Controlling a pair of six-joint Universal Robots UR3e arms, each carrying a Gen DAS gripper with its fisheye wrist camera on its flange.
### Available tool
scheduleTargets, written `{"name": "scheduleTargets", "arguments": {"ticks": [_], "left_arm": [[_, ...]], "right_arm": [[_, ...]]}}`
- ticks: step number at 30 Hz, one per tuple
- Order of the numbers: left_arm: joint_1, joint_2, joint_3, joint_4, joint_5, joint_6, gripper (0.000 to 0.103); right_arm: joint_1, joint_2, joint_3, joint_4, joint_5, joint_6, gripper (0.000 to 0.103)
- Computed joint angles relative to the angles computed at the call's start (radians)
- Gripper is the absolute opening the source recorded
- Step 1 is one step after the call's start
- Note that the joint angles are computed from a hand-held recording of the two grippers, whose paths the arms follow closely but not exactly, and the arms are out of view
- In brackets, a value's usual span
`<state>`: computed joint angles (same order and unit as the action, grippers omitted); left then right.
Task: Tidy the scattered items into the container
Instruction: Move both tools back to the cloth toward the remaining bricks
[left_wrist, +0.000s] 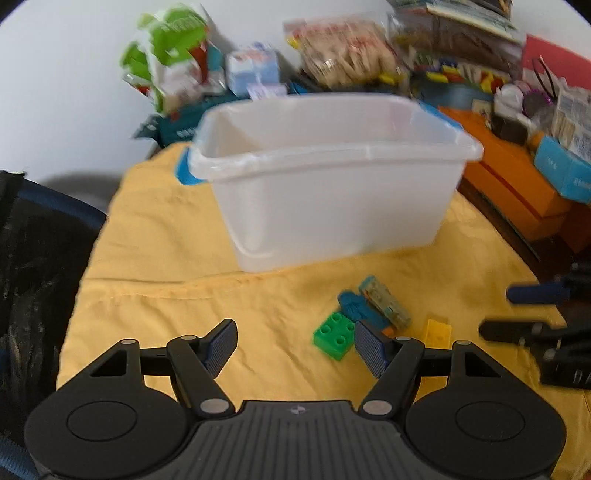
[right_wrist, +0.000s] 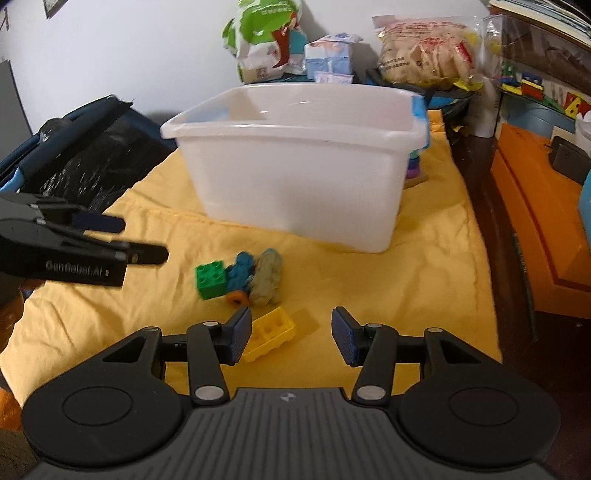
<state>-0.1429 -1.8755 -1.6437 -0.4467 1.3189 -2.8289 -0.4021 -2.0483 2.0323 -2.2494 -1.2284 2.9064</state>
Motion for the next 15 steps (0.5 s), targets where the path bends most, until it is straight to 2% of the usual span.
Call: {"name": "scheduleTargets", "arguments": {"ticks": [2, 4, 5, 8, 9, 12, 15], "left_arm": [[0.029, 0.041, -0.077, 0.087, -0.065, -0.025, 0.073], [0.049, 0.059, -0.103, 0.098, -0.117, -0.03, 0.074], [0.052, 0.061, -0.084, 0.046, -0.126, -0.024, 0.075], [0.055, 0.03, 0.05, -0.227, -0.138, -0.037, 0.075], [0.061, 0.023, 0.06, -0.257, -0.144, -0.053, 0.075], [0.077, 0.02, 0.036, -0.233, -0.147, -0.086, 0.075], [0.081, 0.037, -0.026, -0.119, -0.114, -0.104, 0.075]], "right_arm": [[0.016, -0.002, 0.005, -0.011, -0.007, 0.009, 0.052], [0.036, 0.002, 0.005, -0.029, -0.021, 0.024, 0.052], [0.042, 0.006, 0.003, -0.032, -0.025, 0.029, 0.052], [0.06, 0.018, -0.006, -0.033, -0.033, 0.038, 0.052], [0.065, 0.021, -0.007, -0.034, -0.035, 0.039, 0.052], [0.079, 0.025, -0.006, -0.043, -0.039, 0.042, 0.054], [0.092, 0.037, -0.012, -0.031, -0.045, 0.043, 0.054]]}}
